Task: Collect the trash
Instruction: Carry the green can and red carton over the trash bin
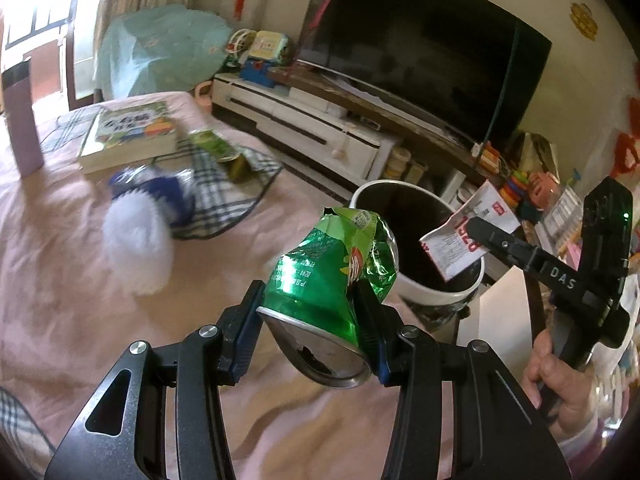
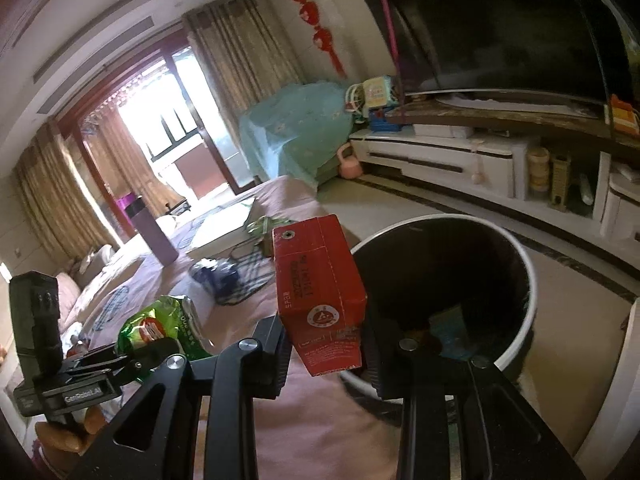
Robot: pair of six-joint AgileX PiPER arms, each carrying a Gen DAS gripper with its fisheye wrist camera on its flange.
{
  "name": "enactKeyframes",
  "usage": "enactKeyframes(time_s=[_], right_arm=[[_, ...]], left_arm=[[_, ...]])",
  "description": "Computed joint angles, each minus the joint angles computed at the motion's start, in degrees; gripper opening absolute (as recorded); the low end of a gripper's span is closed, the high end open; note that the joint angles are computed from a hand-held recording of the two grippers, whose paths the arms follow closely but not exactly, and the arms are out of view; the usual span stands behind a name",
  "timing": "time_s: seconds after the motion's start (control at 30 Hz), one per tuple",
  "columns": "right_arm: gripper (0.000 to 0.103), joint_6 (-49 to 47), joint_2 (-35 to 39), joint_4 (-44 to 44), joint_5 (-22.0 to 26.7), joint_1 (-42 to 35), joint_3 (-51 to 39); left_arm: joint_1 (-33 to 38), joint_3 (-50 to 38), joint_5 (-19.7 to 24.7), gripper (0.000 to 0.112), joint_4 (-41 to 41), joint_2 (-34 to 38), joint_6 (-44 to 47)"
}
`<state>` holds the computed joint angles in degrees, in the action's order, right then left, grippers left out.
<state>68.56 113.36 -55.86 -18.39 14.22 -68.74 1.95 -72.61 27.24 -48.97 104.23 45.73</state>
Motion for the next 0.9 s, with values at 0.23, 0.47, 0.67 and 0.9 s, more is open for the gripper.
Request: enactKeyframes(time_s=[0.23, 0.47, 0.67, 0.9], right_arm=[[0.031, 6.49, 2.05, -6.6, 0.98, -3.11, -3.02], [0.031, 12.38, 3.11, -13.13, 1.76, -5.76, -4.8], [0.032, 21.17, 3.92, -21.94, 2.56, -7.2, -6.65], [0.032, 31.91, 5.79, -32.74, 2.05, -8.06, -9.72]], left_arm=[[-4.14, -6.92, 0.82, 0.045, 6.51, 3.91, -6.75], [-8.58, -14.18, 1.53, 0.045, 13.65, 8.58, -14.19], [-11.11, -19.9, 3.03, 0.045, 18.99, 12.36, -19.53], [-13.22, -24.68, 4.48, 0.045, 24.41, 15.57, -24.37]])
